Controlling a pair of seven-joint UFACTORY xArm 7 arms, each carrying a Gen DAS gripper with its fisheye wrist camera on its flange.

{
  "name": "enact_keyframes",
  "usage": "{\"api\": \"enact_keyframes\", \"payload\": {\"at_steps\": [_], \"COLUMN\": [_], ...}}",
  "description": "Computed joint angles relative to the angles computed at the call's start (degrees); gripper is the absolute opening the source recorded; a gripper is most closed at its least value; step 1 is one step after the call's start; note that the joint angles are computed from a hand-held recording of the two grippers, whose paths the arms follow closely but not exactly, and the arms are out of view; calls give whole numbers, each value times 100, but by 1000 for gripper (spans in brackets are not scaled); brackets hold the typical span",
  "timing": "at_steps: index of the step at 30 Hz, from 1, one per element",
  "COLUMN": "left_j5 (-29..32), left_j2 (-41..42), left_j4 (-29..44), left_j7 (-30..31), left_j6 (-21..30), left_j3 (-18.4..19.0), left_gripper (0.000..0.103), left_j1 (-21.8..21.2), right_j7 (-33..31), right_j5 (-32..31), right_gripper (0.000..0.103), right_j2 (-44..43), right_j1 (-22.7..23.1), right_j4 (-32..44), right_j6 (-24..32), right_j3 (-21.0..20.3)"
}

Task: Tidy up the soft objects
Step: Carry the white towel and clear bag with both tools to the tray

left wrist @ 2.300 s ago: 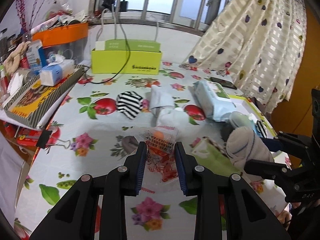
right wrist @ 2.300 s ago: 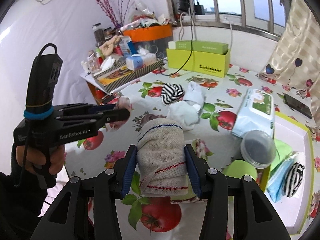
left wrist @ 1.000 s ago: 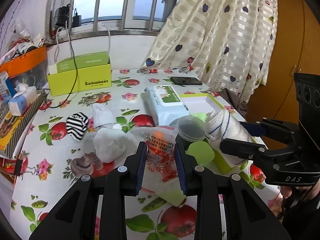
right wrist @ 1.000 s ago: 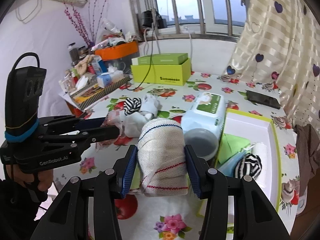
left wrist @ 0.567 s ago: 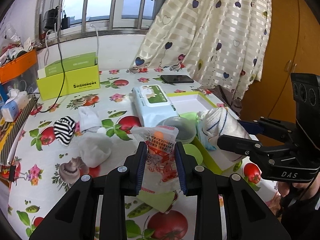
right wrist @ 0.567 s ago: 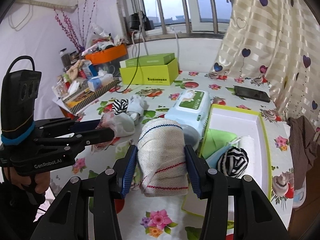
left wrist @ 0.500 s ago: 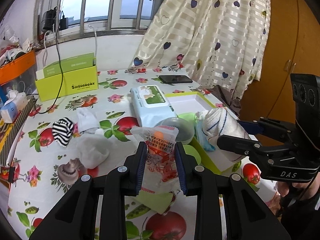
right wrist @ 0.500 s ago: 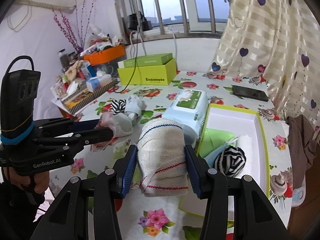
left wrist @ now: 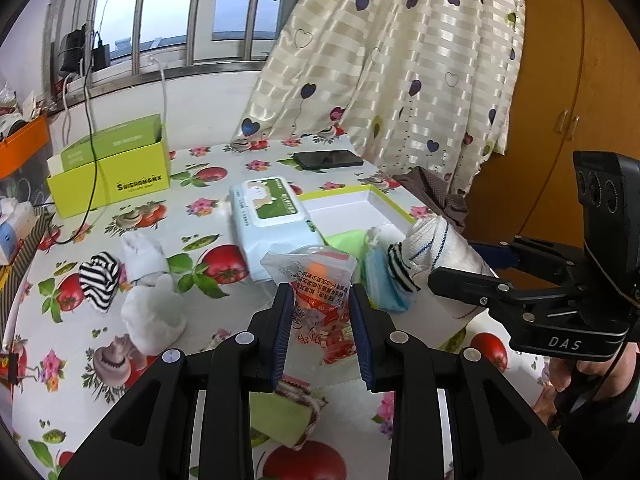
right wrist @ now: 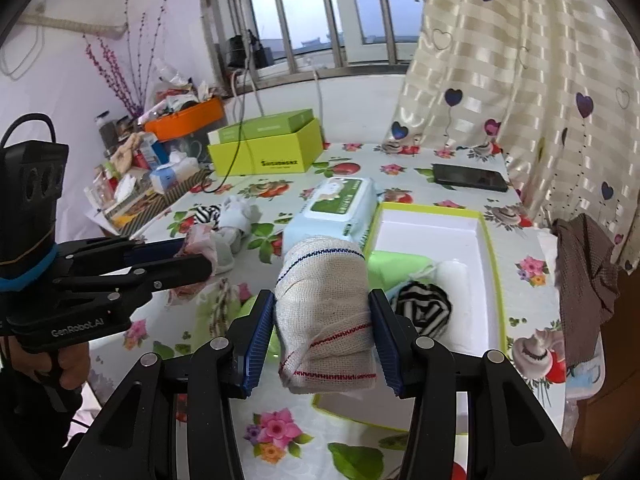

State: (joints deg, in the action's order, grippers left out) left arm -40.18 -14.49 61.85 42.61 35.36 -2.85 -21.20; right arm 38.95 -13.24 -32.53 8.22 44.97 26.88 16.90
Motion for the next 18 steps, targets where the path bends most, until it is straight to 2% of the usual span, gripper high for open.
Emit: {"api": "enact_keyframes", "payload": {"at_steps": [18], "left_j5": [-6], "left_j2": [243], "left_j4": [272], "left_j7": [19], "left_j6": [146], "left_j3": [-300], "left_gripper": [30], "left_j1": [-278], "right_j7": [165], "right_j5": [111], "right_gripper": [47], "right_j2": [-995], "right_j1": [-373], "right_j4": [-763], "right_j6": [392], "right_j3": [-225]}}
